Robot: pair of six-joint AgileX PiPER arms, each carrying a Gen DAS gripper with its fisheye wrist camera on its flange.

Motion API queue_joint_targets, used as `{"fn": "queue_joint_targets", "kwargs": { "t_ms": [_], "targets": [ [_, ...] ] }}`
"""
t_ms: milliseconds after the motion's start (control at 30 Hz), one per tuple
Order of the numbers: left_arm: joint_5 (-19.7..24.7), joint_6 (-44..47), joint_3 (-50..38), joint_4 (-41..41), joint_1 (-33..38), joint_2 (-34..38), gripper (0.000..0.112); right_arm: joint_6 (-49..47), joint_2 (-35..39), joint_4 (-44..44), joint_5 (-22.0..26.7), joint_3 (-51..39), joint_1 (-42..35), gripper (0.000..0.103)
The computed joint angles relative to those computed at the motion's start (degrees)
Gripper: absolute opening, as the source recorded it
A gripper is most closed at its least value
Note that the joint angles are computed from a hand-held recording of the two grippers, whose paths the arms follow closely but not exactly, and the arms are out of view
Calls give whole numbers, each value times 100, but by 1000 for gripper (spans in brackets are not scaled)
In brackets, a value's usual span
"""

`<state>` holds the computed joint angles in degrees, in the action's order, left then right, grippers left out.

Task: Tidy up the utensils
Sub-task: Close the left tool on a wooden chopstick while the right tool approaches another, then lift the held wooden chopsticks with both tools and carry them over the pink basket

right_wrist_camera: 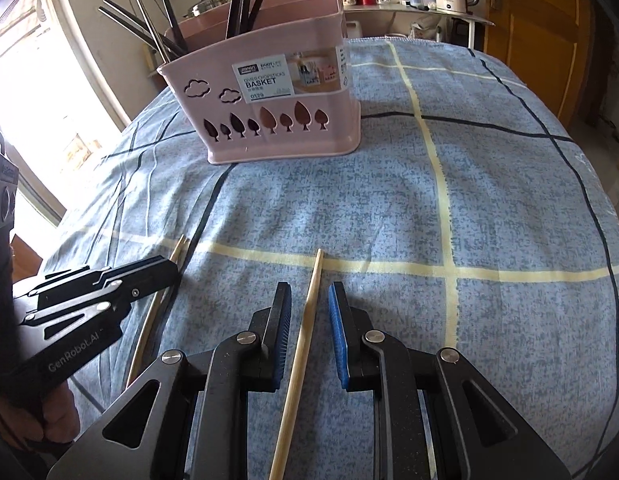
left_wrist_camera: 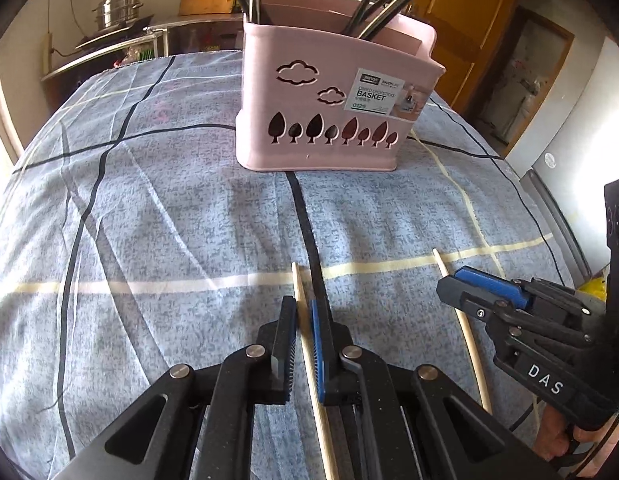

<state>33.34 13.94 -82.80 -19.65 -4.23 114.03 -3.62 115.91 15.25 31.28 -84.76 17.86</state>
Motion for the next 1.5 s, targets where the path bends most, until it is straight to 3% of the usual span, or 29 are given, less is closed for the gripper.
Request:
{"fn": "queue_joint_targets", "kwargs": {
  "t_ms": [133, 233, 367, 800, 1233, 1500],
  "targets": [
    [75, -171, -229, 246, -80, 127, 7, 367, 142, -488, 210, -300, 130, 19],
    [101, -336, -303, 422, -137, 155, 6, 425, 240, -596, 368, -491, 160, 7],
    [287, -266, -436, 240, -72, 193, 5, 18, 270, -86, 485, -569, 24, 6],
    [364, 483, -538, -646, 245, -563, 5, -684, -505, 677, 201, -405, -141, 5],
    [682, 519, -1458, -677, 343, -813, 5, -796, -972, 746, -13, -798, -277, 5],
    [568, 718, -1108, -925, 396, -1037, 5, -1016, -1187, 957, -209, -419, -338, 5]
  ]
}}
